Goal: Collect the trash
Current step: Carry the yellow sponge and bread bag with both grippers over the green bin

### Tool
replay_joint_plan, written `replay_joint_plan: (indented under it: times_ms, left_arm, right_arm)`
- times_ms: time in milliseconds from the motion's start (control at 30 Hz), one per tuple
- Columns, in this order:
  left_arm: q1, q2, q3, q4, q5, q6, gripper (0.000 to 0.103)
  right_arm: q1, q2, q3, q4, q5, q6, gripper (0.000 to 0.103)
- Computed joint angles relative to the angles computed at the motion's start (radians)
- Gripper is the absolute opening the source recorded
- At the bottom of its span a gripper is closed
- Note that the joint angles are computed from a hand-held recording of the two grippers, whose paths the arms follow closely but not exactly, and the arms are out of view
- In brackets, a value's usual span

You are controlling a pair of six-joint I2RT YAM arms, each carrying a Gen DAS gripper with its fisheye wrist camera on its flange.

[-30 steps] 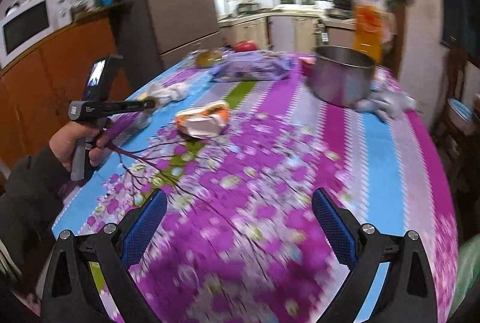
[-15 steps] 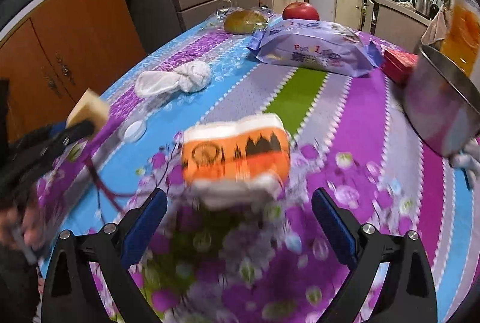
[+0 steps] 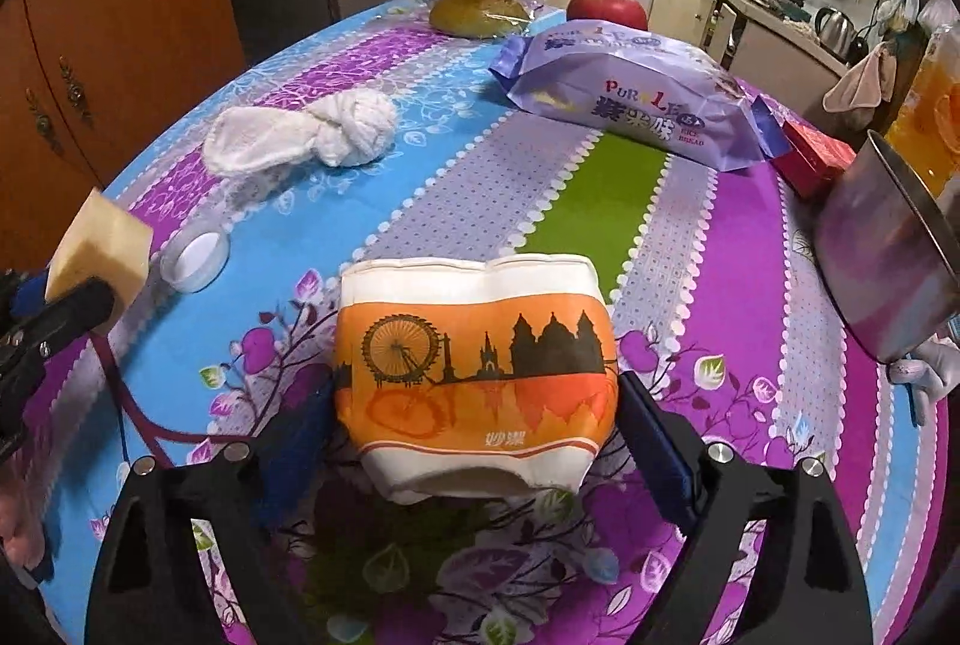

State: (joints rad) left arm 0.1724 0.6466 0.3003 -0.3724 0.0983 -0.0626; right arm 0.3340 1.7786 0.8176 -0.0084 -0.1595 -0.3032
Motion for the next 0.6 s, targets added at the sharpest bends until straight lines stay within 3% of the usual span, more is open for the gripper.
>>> replay_joint_plan:
  times_ms: [167, 300, 600]
  left_arm:
    - [-0.035, -0.043, -0.006, -0.019, -0.048, -0.021, 0.034]
    - [-0.113, -0.097, -0.009, -0.049, -0.145, -0.052, 0.034]
    - [-0.263, -0.159, 0.006, -0.119, -0.278, -0.125, 0.034]
  right_arm:
    - [0.000, -0.120, -0.148, 0.121, -0.001, 0.024, 0.089]
    - [-0.023, -0.263, -0.282, 0.187, -0.010, 0.044, 0.089]
    - [-0.097, -0.592, -0.488, 0.170, -0.029, 0.059, 0.089]
